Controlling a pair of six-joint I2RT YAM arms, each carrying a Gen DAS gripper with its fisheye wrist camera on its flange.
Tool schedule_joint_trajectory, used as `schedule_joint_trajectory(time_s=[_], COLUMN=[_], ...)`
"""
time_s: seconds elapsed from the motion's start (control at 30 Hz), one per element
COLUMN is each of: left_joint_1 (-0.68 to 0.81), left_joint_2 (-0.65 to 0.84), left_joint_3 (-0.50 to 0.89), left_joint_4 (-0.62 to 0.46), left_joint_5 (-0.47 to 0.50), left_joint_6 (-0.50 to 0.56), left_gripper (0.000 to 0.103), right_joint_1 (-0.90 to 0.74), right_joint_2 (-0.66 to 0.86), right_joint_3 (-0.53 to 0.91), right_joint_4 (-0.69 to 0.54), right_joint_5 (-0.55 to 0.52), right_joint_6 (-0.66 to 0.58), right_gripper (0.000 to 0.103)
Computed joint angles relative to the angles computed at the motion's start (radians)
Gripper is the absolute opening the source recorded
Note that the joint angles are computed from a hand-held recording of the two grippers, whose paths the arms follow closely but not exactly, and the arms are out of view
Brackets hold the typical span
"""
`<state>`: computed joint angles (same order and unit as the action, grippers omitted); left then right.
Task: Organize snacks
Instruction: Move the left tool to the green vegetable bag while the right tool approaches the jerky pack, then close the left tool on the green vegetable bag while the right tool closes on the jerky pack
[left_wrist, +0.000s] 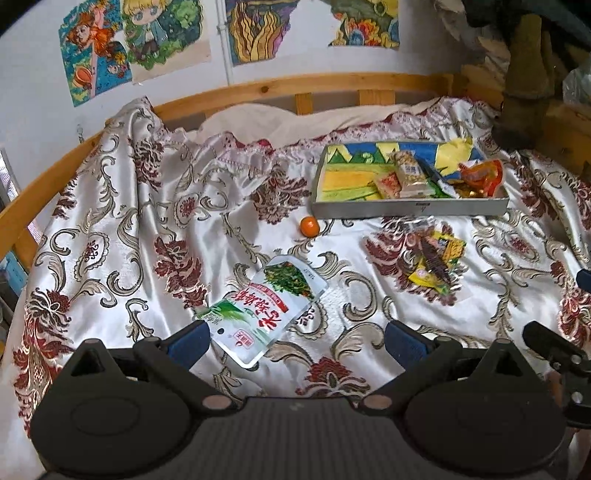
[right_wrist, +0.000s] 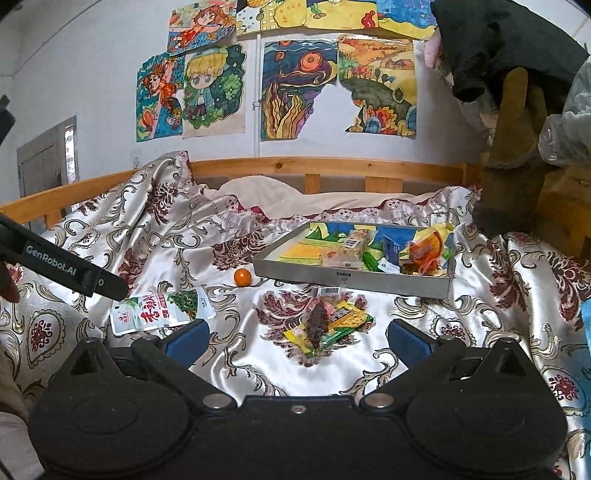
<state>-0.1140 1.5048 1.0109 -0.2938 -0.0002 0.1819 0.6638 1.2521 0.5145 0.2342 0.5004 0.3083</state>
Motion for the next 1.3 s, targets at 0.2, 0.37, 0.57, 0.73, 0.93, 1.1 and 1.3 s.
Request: schedule_joint_trajectory(time_s=[0.2, 0.37, 0.57, 0.73, 0.93, 1.1, 1.3], left_joint_1=[0.067, 0.135, 0.16, 0.135, 0.089, 0.068, 0.07], left_joint_2=[0.157, 0.353, 0.481, 0.553, 0.556, 0.616, 0.714], left_joint_3=[0.179, 0.39, 0.502, 0.559, 0.492, 0.534, 0.643], left_joint_4=[-0.139, -0.292, -0.288, -0.261, -0.128, -0.122, -0.19], left_joint_5=[0.077, 0.146, 0.131, 0.097, 0.025, -0.001, 0.0], left_joint_6=[-0.003, -0.076, -0.07, 0.028, 0.202, 0.261, 0.245], left_gripper=[0.103, 0.103, 0.103, 0.103, 0.102, 0.102, 0.102], right_joint_1=[-0.024, -0.063, -0.145, -0.217, -0.275, -0.312, -0.321], right_joint_2=[0.047, 0.107, 0.214, 0.345, 0.516, 0.591, 0.659], right_joint_3=[0.022, 0.056, 0.122, 0.197, 0.3, 0.392, 0.475], right_joint_4=[0.023, 0.057, 0.096, 0.15, 0.195, 0.128, 0.062], right_joint_5=[-0.063, -0.154, -0.3, -0.383, -0.392, -0.423, -0.395], right_joint_6=[-0.032, -0.087, -0.107, -0.16, -0.185, -0.163, -0.24], right_gripper=[0.102, 0.102, 0.102, 0.102, 0.099, 0.096, 0.092])
